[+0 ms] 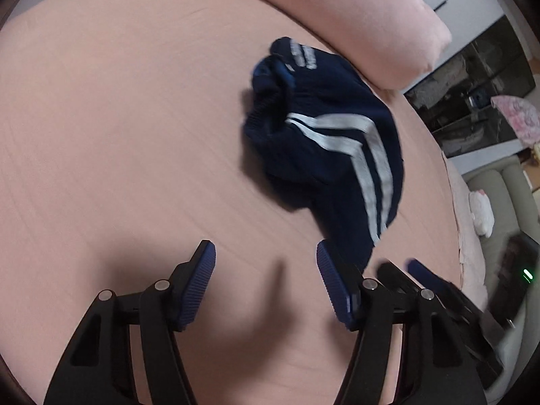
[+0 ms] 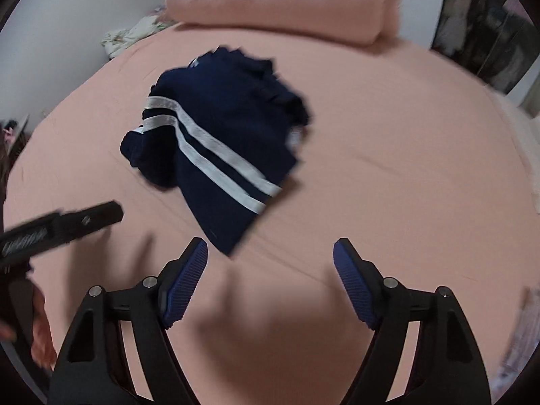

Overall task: Fold clothes
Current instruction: 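Move both grippers toward the navy striped pants on the bed, then grasp the navy pants waistband with the right gripper and lift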

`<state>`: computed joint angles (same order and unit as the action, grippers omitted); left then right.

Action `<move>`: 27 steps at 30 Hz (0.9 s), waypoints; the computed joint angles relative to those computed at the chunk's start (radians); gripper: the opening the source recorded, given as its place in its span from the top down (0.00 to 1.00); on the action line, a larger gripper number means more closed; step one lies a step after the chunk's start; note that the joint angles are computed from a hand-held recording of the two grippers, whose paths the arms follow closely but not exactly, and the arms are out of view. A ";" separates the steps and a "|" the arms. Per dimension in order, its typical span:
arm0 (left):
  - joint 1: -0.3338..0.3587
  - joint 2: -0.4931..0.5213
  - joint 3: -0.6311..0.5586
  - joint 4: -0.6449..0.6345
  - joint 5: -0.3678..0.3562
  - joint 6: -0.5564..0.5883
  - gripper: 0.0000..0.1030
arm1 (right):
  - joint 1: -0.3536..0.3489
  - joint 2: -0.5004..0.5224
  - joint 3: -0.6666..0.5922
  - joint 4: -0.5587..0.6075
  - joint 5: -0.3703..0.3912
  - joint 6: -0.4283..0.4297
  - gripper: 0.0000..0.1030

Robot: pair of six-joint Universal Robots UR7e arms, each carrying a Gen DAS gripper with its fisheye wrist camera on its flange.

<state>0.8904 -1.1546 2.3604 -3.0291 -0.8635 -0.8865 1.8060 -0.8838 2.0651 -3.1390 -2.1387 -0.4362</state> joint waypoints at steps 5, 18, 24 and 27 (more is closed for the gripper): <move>0.027 -0.003 0.002 -0.031 -0.044 0.017 0.36 | -0.007 0.164 -0.136 0.025 -0.077 -0.009 0.23; 0.066 0.093 -0.046 -0.143 -0.164 0.089 0.34 | -0.048 -0.079 0.112 -0.022 0.170 -0.112 0.96; 0.087 0.122 -0.062 -0.227 -0.284 0.126 0.24 | -0.034 -0.210 0.248 -0.036 0.162 -0.154 0.96; 0.097 0.132 -0.068 -0.234 -0.306 0.098 0.22 | -0.030 -0.366 0.352 0.029 0.153 -0.128 0.97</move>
<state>0.9874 -1.0228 2.2925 -3.2633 -1.1691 -0.7888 1.7764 -1.2496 2.4167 -3.1104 -1.9861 -0.5638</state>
